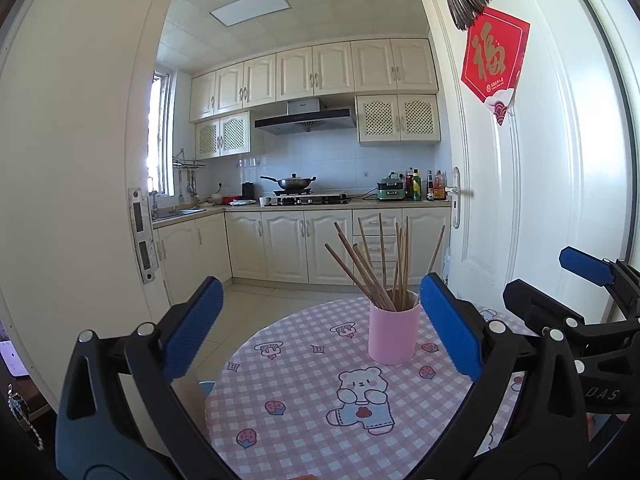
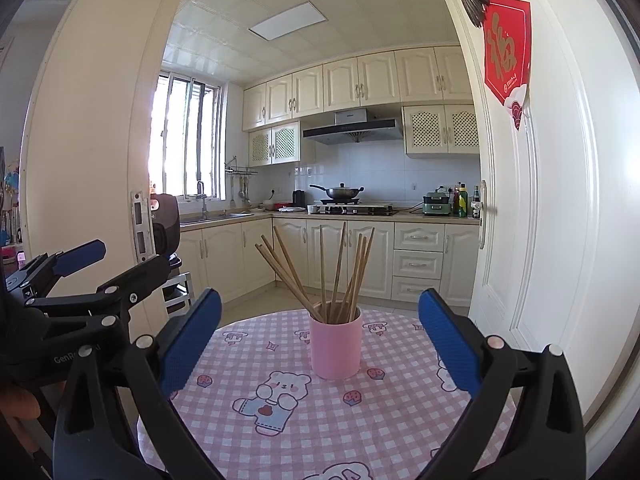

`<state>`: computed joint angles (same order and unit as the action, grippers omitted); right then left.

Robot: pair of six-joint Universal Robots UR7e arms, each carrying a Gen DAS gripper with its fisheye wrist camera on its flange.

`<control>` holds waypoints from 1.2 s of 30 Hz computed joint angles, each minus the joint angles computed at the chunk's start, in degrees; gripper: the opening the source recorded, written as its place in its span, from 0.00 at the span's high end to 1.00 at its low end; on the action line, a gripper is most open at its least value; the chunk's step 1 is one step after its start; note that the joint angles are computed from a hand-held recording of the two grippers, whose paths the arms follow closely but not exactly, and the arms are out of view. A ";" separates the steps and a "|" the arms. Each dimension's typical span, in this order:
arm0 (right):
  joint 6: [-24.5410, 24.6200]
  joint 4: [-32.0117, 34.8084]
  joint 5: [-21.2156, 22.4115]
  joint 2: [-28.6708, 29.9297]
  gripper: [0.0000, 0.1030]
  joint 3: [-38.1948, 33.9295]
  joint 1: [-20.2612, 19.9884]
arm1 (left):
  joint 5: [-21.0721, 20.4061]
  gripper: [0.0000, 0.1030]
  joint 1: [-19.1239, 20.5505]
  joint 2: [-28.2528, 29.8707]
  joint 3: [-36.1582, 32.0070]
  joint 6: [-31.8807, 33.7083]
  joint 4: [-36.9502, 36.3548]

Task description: Organize utensils

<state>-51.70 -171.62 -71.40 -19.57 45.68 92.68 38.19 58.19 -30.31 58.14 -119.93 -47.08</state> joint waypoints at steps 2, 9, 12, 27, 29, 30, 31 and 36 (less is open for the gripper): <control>-0.02 0.19 -0.10 -0.01 0.08 -0.06 0.01 | 0.07 0.06 0.02 -0.04 0.06 0.07 -0.08; 0.42 0.25 0.15 -0.18 0.08 0.15 -0.02 | 0.17 0.06 0.01 -0.09 -0.04 -0.44 0.55; 0.45 -0.07 0.19 -0.22 0.08 0.35 -0.02 | 0.29 0.06 -0.02 -0.12 -0.05 -0.69 0.91; 0.68 0.18 0.20 -0.15 0.08 0.20 0.00 | 0.64 0.06 -0.04 -0.23 0.46 -0.22 -0.04; 0.86 0.36 0.18 -0.12 0.08 0.13 0.02 | 0.58 0.06 -0.05 -0.20 0.36 -0.37 0.13; 0.94 0.30 0.14 -0.20 0.08 0.29 0.00 | 0.64 0.06 -0.03 -0.22 0.31 -0.59 0.46; 1.03 0.18 0.11 -0.21 0.08 0.37 0.00 | 0.64 0.06 -0.02 -0.21 0.21 -0.72 0.67; 1.26 0.35 -0.01 -0.25 0.08 0.49 -0.02 | 0.60 0.06 0.00 -0.13 0.08 -0.61 0.71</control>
